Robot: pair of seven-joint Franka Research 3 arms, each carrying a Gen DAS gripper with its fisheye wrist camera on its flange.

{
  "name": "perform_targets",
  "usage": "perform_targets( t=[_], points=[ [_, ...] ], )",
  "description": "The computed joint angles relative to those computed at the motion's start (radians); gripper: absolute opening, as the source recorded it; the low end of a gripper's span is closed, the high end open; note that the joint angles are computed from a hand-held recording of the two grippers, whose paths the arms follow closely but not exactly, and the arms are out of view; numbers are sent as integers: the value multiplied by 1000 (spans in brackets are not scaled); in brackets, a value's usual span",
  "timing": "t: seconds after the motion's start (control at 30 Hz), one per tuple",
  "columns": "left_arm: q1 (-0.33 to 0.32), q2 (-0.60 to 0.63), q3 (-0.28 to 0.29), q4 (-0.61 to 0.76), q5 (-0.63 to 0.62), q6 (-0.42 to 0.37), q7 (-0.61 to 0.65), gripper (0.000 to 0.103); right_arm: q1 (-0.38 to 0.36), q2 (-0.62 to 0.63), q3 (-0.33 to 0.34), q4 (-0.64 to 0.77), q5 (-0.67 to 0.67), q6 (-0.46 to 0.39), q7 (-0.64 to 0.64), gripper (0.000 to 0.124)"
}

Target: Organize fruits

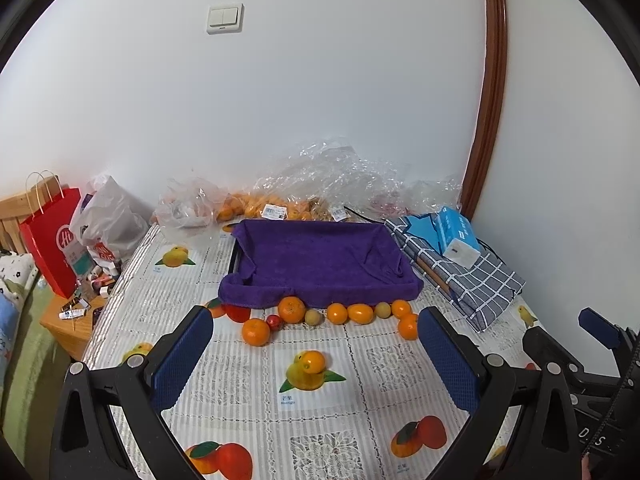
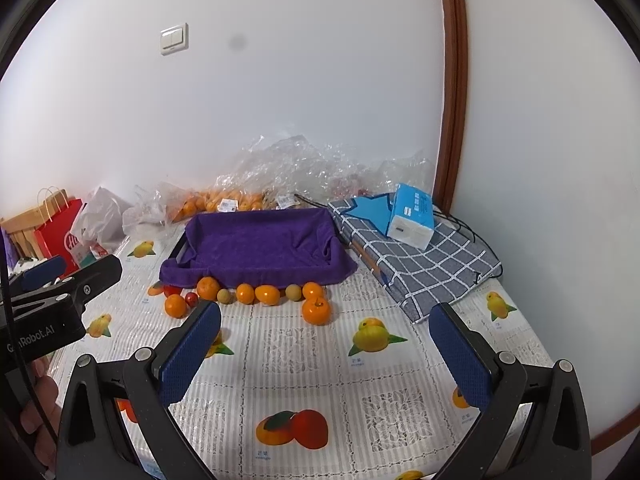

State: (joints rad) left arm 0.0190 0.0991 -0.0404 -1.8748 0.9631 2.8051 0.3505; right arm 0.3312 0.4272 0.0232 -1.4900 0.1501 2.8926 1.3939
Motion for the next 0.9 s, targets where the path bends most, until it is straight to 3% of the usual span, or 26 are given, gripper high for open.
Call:
perform_targets(
  t=[0.37,0.9],
  points=[
    [3,11,6,-1,-23,10,14,102,16,15,-11,10,-17,-6,9,103],
    [10,25,23,5,-18,57,14,102,-8,55,32,59,33,-21,-56,103]
  ],
)
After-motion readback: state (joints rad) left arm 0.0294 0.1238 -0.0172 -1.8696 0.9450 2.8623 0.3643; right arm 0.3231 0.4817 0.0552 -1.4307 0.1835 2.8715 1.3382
